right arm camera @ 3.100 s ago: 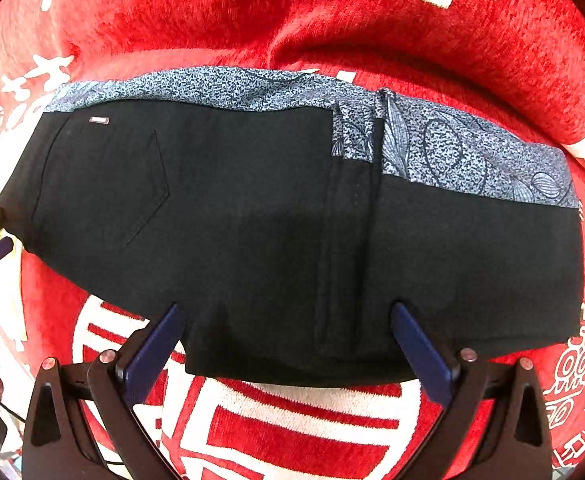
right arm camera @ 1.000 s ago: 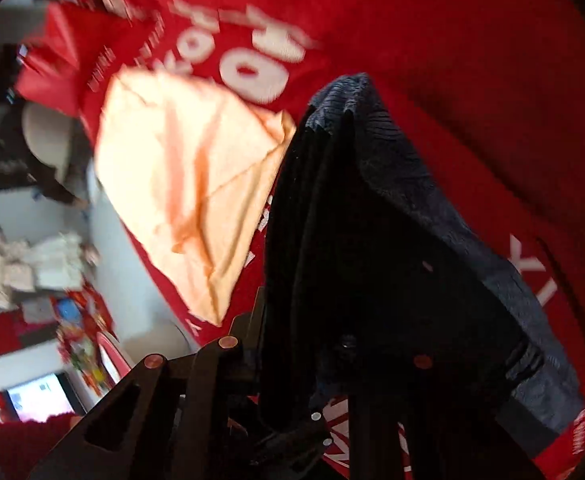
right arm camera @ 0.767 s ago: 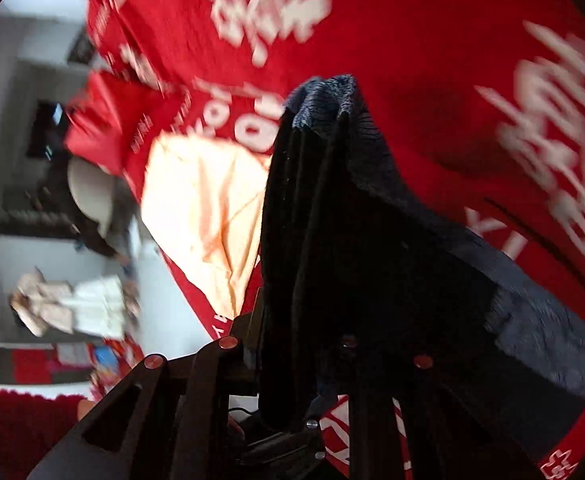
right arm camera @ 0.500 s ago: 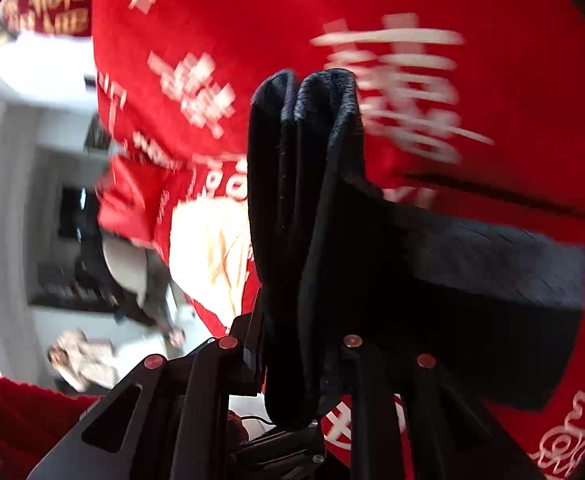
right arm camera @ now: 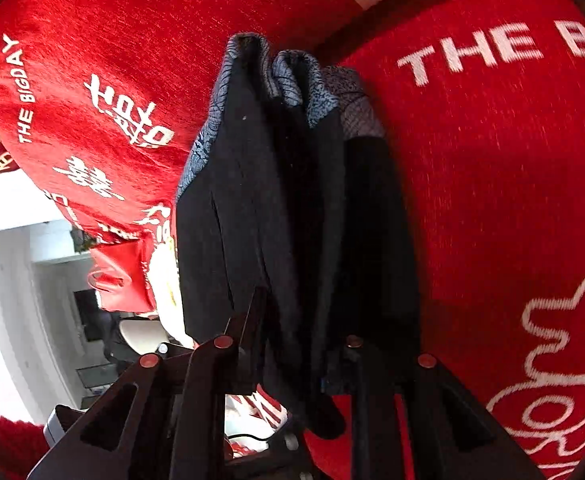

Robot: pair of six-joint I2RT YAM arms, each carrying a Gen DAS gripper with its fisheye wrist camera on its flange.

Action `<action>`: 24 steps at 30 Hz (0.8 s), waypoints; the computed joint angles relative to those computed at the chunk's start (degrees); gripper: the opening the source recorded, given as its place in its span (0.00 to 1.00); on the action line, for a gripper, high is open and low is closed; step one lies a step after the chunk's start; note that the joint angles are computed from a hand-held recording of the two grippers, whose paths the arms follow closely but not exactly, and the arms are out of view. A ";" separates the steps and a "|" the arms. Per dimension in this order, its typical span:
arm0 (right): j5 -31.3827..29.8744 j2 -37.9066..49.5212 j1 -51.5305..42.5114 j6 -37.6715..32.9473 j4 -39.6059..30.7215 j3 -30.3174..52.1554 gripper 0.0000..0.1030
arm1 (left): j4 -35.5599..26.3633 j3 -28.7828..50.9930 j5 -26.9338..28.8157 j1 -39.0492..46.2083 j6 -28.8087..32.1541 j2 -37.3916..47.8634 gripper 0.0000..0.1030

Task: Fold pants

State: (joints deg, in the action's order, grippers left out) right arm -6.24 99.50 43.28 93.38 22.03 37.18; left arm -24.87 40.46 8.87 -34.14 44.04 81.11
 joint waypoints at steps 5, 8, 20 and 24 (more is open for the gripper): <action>-0.61 -1.13 0.95 -3.40 -24.23 12.33 0.41 | -14.55 11.32 1.71 8.19 -0.22 2.75 0.72; 1.44 0.89 1.93 -8.06 -46.53 24.75 0.58 | -18.85 20.26 1.87 15.49 -3.75 8.01 0.83; 8.22 11.40 1.35 -16.27 -64.43 45.16 0.30 | -23.91 41.72 -10.73 23.62 -19.13 34.00 0.83; 7.14 20.18 2.36 -18.99 -69.51 52.32 0.30 | -18.50 37.60 -12.19 23.04 -21.36 33.86 0.98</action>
